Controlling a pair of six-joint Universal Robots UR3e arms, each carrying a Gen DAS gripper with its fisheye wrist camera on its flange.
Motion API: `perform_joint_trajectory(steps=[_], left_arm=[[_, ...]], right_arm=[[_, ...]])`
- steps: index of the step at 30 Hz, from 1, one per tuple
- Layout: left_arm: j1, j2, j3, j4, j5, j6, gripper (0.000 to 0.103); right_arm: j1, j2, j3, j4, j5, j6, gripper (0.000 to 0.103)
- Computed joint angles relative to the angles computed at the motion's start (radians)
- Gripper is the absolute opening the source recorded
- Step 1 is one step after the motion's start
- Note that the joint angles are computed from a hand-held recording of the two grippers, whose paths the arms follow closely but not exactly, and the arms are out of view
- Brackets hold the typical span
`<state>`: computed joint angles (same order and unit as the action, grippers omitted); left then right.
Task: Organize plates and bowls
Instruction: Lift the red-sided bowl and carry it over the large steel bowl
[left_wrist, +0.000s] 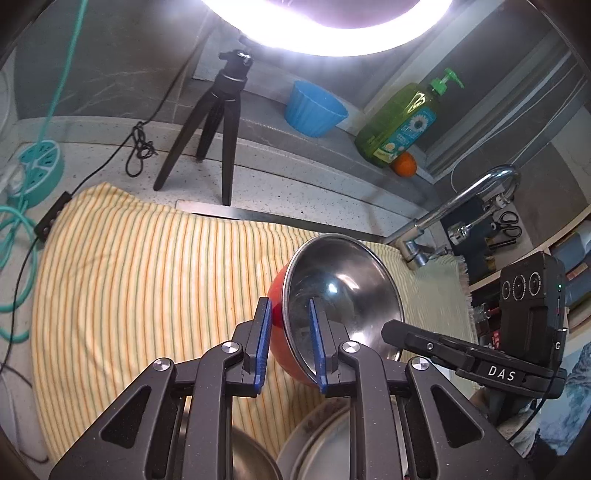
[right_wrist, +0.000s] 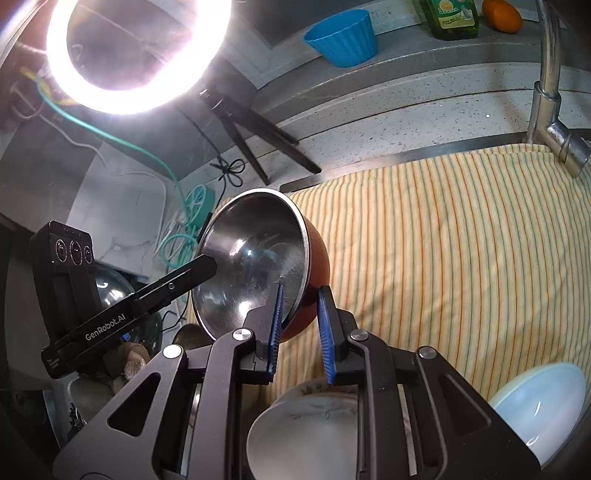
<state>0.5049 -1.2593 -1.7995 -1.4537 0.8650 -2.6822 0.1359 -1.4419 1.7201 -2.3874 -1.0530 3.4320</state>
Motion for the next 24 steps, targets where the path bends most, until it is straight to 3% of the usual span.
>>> perform_joint_trajectory(steps=[10,16,21,24], left_arm=[[0.265,0.248,-0.004,-0.402,-0.047,0.277,0.018],[0.516,0.367,0.043,-0.763,-0.035,0.556,0.018],[0.790,0.441,0.092,-1.083,0.035,0.845,0.018],[0.907,0.469,0.099,-1.182,0.084,0.954,0.018]], right_arm=[[0.103,-0.084,0.050,0.003,0.001,0.026,0.019],[0.186,-0.067,0.033,-0.003,-0.014,0.044,0.019],[0.253,-0.011,-0.009,-0.004,-0.035,0.047,0.019],[0.293,0.033,-0.048,0.005,-0.056,0.045,0.019]])
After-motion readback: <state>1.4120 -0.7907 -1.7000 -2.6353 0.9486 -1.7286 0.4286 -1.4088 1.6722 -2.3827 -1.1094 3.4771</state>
